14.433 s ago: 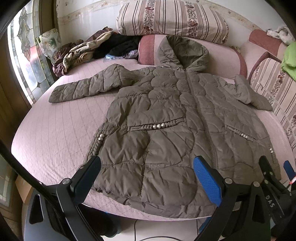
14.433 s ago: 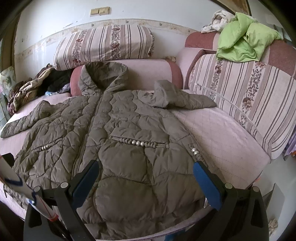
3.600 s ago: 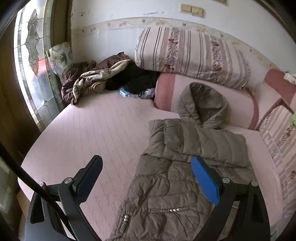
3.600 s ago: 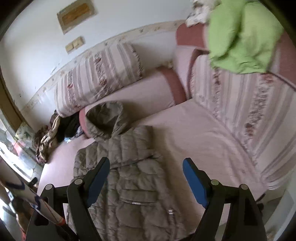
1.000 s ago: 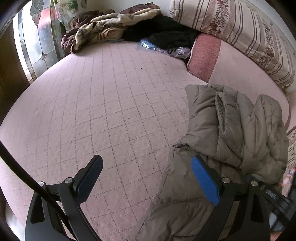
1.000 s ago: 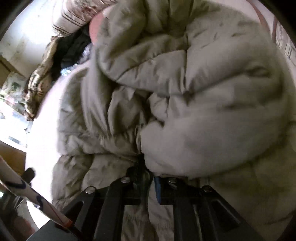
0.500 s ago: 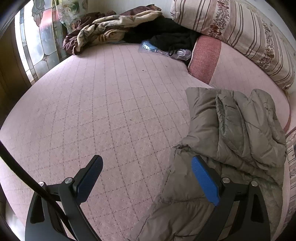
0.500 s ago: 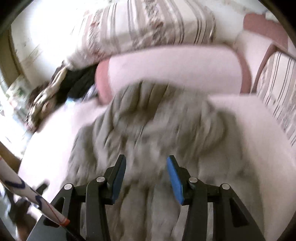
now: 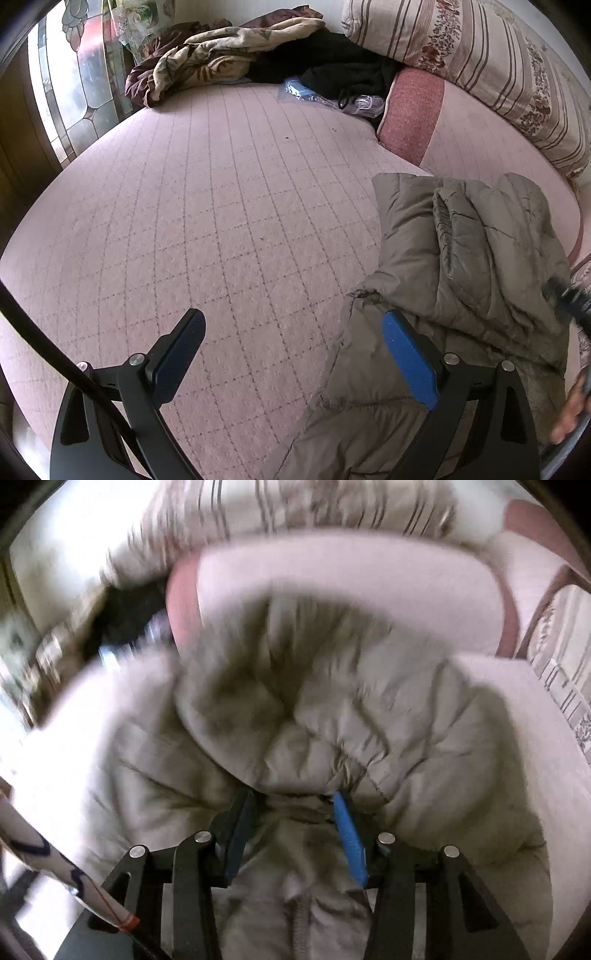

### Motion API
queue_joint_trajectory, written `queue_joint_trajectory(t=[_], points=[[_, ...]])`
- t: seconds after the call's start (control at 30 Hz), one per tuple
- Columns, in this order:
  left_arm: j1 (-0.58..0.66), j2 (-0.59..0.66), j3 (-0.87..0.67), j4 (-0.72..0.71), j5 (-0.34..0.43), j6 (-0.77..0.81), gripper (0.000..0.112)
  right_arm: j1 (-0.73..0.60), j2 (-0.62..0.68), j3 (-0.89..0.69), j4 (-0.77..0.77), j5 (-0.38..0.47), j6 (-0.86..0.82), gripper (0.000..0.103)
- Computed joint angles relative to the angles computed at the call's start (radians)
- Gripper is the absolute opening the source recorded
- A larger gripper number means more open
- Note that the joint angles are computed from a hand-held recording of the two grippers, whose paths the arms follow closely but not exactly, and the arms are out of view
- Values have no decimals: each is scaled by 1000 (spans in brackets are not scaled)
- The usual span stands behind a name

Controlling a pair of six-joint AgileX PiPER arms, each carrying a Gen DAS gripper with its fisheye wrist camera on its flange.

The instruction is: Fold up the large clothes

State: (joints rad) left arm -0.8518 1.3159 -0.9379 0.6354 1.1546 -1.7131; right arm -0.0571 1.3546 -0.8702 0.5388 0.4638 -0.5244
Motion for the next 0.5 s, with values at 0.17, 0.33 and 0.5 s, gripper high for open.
queue_joint_trajectory(t=[0.17, 0.33, 0.5], points=[[-1, 10, -5, 2, 8, 7, 96, 88, 22, -94, -43, 13, 79, 51], [27, 0, 8, -9, -8, 15, 96, 182, 312, -217, -45, 94, 132, 51], [38, -42, 28, -10, -14, -1, 96, 239, 167, -148, -156, -3, 246, 49]])
